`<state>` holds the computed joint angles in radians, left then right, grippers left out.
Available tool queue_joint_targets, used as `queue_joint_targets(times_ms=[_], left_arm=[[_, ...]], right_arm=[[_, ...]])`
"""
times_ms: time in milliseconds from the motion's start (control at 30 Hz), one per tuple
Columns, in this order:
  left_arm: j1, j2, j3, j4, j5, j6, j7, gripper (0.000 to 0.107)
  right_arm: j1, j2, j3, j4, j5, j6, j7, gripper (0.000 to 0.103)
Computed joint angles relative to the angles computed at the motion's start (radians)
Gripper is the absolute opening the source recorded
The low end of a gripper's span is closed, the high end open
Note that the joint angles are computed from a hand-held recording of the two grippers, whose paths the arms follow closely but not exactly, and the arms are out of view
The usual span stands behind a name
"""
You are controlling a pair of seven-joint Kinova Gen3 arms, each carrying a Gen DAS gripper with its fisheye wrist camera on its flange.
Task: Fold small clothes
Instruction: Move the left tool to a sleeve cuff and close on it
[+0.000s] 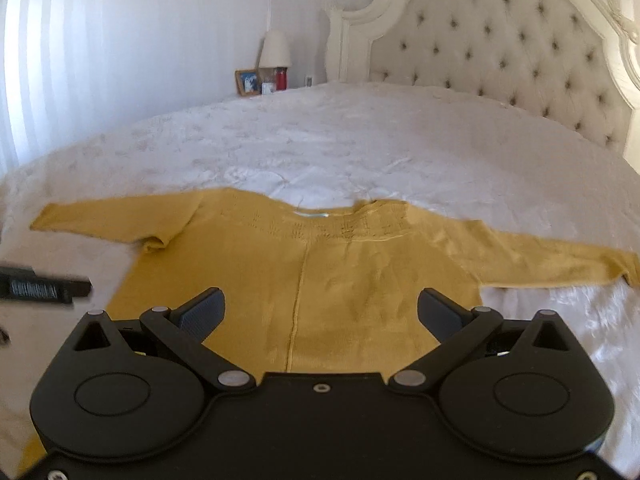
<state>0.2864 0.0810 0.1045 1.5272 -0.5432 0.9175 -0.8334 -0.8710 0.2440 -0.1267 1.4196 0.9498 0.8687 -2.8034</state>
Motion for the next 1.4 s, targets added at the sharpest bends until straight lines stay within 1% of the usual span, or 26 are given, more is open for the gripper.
queue_joint_targets(times_ms=[100, 167, 233, 367, 533, 667, 833, 967, 1000, 1033, 1067, 1100, 1133, 1233, 1300, 1400], left_arm=[[-0.025, 0.051, -0.029, -0.036, -0.023, -0.006, -0.017, 0.087], [-0.043, 0.065, -0.052, -0.039, -0.022, -0.021, -0.021, 0.087], [-0.066, 0.099, -0.072, -0.068, -0.011, -0.024, -0.042, 0.087], [-0.122, 0.149, -0.113, -0.105, 0.033, -0.071, -0.107, 0.087], [-0.197, 0.196, -0.15, -0.145, 0.127, -0.119, -0.166, 0.087], [-0.228, 0.263, -0.175, -0.226, 0.159, -0.087, -0.198, 0.087], [-0.288, 0.343, -0.177, -0.332, 0.261, -0.048, -0.239, 0.087], [-0.311, 0.374, -0.186, -0.373, 0.313, -0.046, -0.238, 0.087], [-0.31, 0.377, -0.19, -0.374, 0.315, -0.056, -0.233, 0.084], [-0.297, 0.372, -0.201, -0.36, 0.301, -0.079, -0.215, 0.063], [-0.269, 0.369, -0.224, -0.35, 0.27, -0.092, -0.188, 0.034], [-0.252, 0.369, -0.235, -0.35, 0.251, -0.097, -0.176, 0.023], [-0.253, 0.364, -0.226, -0.353, 0.248, -0.093, -0.177, 0.013], [-0.24, 0.352, -0.221, -0.385, 0.244, -0.052, -0.159, 0.01], [-0.232, 0.337, -0.211, -0.397, 0.239, -0.049, -0.161, 0.01], [-0.19, 0.312, -0.197, -0.435, 0.21, -0.024, -0.171, 0.01]], right_arm=[[0.028, 0.029, 0.0, -0.02, -0.05, -0.051, 0.04, 0.102], [0.027, 0.05, 0.012, -0.04, -0.077, -0.052, 0.054, 0.101], [0.032, 0.076, 0.021, -0.069, -0.117, -0.047, 0.094, 0.101], [0.022, 0.095, 0.048, -0.078, -0.152, -0.059, 0.113, 0.101], [0.038, 0.107, 0.065, -0.077, -0.219, -0.09, 0.127, 0.101], [0.056, 0.108, 0.073, -0.067, -0.271, -0.118, 0.136, 0.101], [0.06, 0.117, 0.085, -0.069, -0.299, -0.13, 0.146, 0.101], [0.082, 0.11, 0.08, -0.055, -0.338, -0.163, 0.177, 0.1], [0.089, 0.106, 0.078, -0.049, -0.35, -0.173, 0.186, 0.094], [0.097, 0.102, 0.075, -0.045, -0.365, -0.18, 0.199, 0.092], [0.111, 0.099, 0.069, -0.04, -0.387, -0.189, 0.217, 0.091], [0.123, 0.096, 0.065, -0.036, -0.409, -0.197, 0.232, 0.09], [0.131, 0.095, 0.064, -0.034, -0.425, -0.205, 0.242, 0.089], [0.162, 0.079, 0.056, -0.007, -0.478, -0.242, 0.284, 0.082], [0.171, 0.068, 0.059, 0.013, -0.496, -0.263, 0.299, 0.082], [0.174, 0.049, 0.073, 0.049, -0.495, -0.295, 0.294, 0.082]])
